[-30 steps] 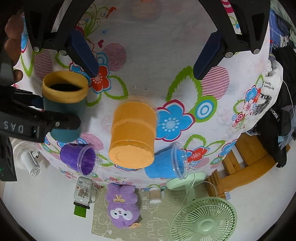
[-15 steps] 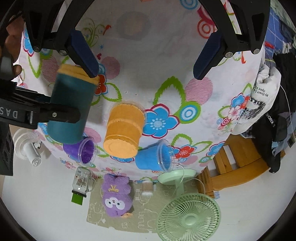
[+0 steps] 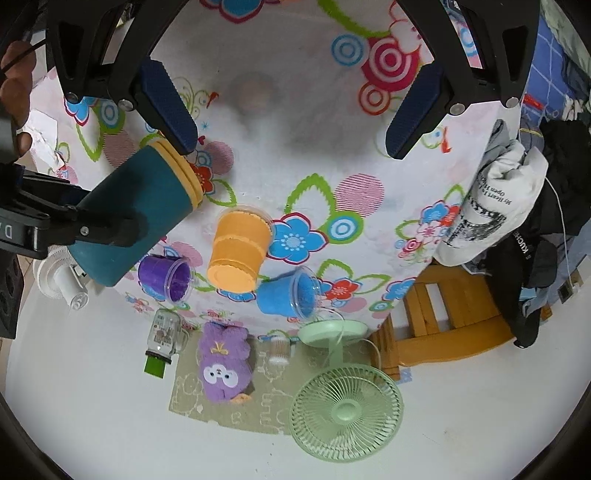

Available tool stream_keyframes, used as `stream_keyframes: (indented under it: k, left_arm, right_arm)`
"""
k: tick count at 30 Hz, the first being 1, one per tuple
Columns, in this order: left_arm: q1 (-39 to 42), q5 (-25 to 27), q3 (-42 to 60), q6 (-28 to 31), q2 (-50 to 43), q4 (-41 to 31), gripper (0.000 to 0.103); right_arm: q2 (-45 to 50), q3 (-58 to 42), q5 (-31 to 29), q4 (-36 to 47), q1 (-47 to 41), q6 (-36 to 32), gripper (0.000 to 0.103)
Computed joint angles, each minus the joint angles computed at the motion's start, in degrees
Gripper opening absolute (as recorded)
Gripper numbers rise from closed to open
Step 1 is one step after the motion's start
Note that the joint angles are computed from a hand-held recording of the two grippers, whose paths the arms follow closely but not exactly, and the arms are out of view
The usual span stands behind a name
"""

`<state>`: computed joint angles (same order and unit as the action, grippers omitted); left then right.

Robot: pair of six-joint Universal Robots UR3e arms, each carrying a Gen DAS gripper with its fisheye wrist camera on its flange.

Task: Flip cup upside down
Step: 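Rotate the held teal cup with the right gripper so its orange rim faces down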

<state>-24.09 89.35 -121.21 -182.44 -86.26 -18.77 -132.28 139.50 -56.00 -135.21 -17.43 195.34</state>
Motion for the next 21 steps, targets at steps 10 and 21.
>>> stream_keyframes:
  k: [10, 21]
  left_arm:
    - [2.8, -2.2, -8.3, 1.1, 11.5, -2.7, 0.103]
    - [3.2, -2.7, -14.5, 2.3, 19.4, -6.3, 0.103]
  right_arm:
    - [-4.8, 2.8, 5.2, 6.4, 1.7, -0.9, 0.064]
    - [-15.0, 3.7, 9.3, 24.1, -1.3, -8.4, 0.064]
